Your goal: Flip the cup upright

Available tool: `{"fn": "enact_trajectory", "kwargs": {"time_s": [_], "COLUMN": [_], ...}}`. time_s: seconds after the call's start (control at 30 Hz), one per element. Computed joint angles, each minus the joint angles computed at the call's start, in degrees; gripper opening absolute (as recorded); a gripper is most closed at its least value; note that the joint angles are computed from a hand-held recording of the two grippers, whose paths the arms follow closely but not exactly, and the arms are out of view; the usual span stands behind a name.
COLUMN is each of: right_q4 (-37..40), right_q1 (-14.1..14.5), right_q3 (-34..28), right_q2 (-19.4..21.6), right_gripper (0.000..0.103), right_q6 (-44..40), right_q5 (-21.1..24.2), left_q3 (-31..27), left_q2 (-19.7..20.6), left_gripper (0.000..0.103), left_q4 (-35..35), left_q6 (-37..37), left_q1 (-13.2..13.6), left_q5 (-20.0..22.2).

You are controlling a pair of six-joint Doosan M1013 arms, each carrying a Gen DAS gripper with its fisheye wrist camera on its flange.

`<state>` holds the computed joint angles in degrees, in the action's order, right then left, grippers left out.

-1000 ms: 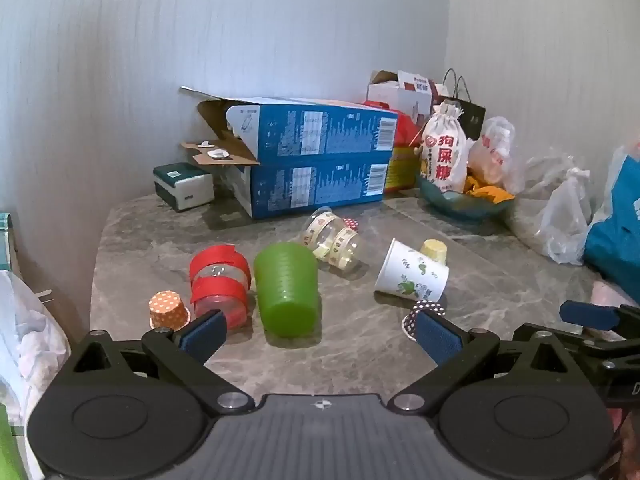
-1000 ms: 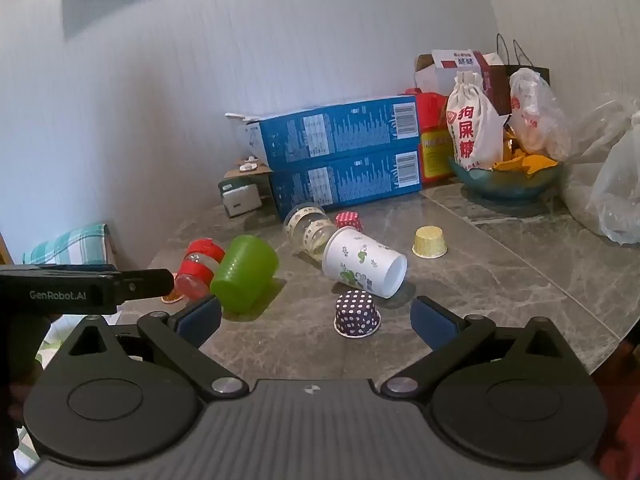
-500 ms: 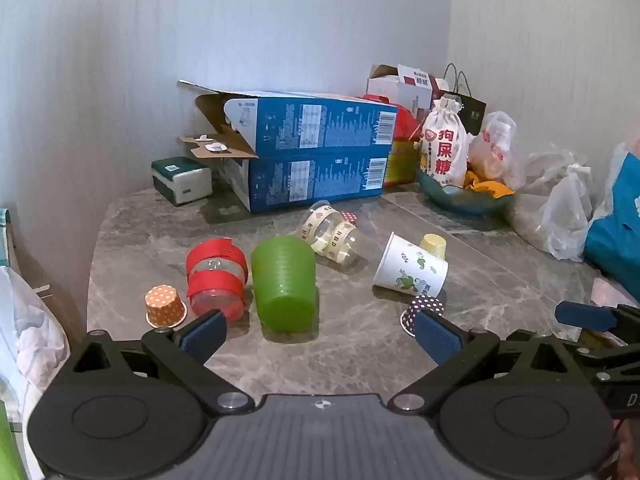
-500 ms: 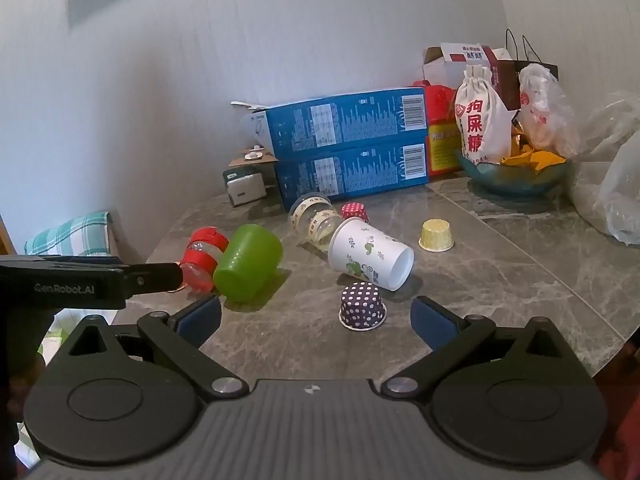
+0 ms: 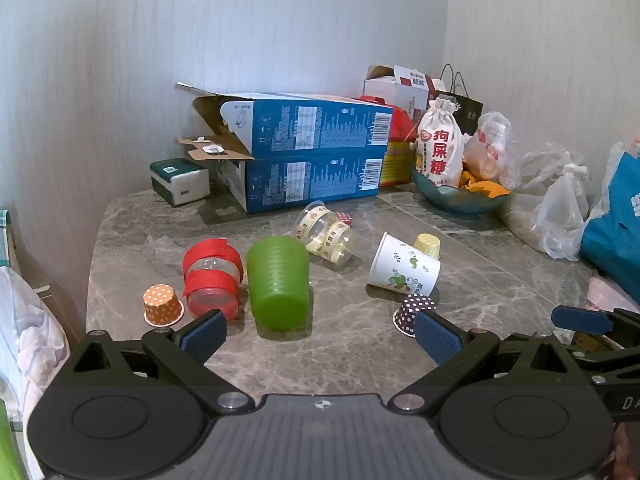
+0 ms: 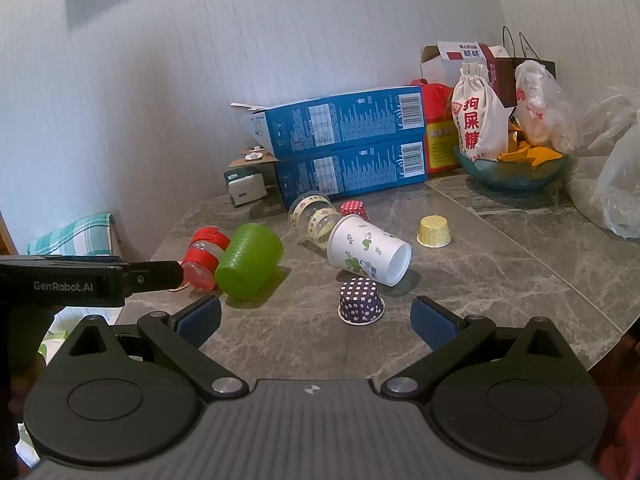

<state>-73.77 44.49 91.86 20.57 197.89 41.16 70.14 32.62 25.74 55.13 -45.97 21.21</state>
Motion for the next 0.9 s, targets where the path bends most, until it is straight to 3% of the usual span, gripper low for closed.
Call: {"fn": "enact_trajectory", "kwargs": {"time_s": [0.9], "right_q4": [2.5], "right_q1": [-0.35], "right_q3": [0.2], "right_q2": [-0.37], "right_gripper": [0.102], "right_q6": [-1.11], "right_q5": [-0.52], "left_q3": [-0.07], "left_q2": [-0.05], "left_gripper": [0.101], "left_q4": [-1.53], "left_q6": [0.58], "left_q1": [-0.32], "left_q5": [-0.39]}}
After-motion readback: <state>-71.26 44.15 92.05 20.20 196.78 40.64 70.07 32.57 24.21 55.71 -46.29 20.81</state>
